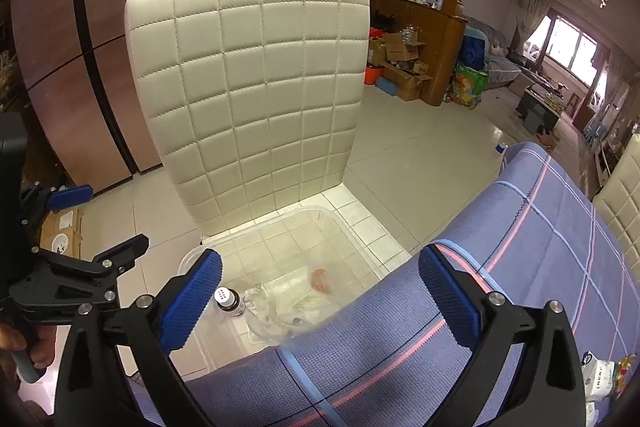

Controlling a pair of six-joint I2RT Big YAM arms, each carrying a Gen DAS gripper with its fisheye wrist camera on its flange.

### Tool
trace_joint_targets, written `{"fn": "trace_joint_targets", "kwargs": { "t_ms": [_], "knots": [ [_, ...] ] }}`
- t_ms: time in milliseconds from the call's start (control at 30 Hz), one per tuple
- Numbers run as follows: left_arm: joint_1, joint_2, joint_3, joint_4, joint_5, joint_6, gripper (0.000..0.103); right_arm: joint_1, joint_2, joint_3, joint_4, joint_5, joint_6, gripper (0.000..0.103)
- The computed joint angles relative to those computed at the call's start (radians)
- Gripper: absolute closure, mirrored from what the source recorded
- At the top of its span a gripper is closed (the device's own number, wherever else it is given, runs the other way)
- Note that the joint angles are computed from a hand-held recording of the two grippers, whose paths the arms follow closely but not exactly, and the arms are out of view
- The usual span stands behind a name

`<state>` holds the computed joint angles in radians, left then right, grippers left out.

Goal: Collect trash
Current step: 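Carry the peel and tape lid to the clear bin and release them, then move both tools back over the table toward the tissue and foil wrapper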

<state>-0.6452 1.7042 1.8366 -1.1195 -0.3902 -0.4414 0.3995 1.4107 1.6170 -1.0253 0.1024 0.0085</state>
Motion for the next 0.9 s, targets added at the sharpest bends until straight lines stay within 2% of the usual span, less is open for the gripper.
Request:
{"fn": "trace_joint_targets", "kwargs": {
  "t_ms": [267, 533, 733, 900],
  "knots": [
    [-0.023, -0.002, 0.021, 0.004, -0.006, 0.023, 0.004, -0.013, -0.031, -0.017, -0.017, 0.019, 0.02, 0.007],
    [-0.08, 0.007, 0.062, -0.004, -0.01, 0.051, 0.004, -0.047, -0.112, -0.076, -0.027, 0.024, 0.052, 0.007],
    [-0.147, 0.051, 0.148, -0.014, 0.004, 0.087, 0.004, -0.101, -0.228, -0.159, -0.033, 0.053, 0.067, 0.007],
    [-0.223, 0.132, 0.274, -0.033, 0.013, 0.145, 0.004, -0.196, -0.355, -0.253, -0.058, 0.104, 0.076, 0.007]
  ]
}}
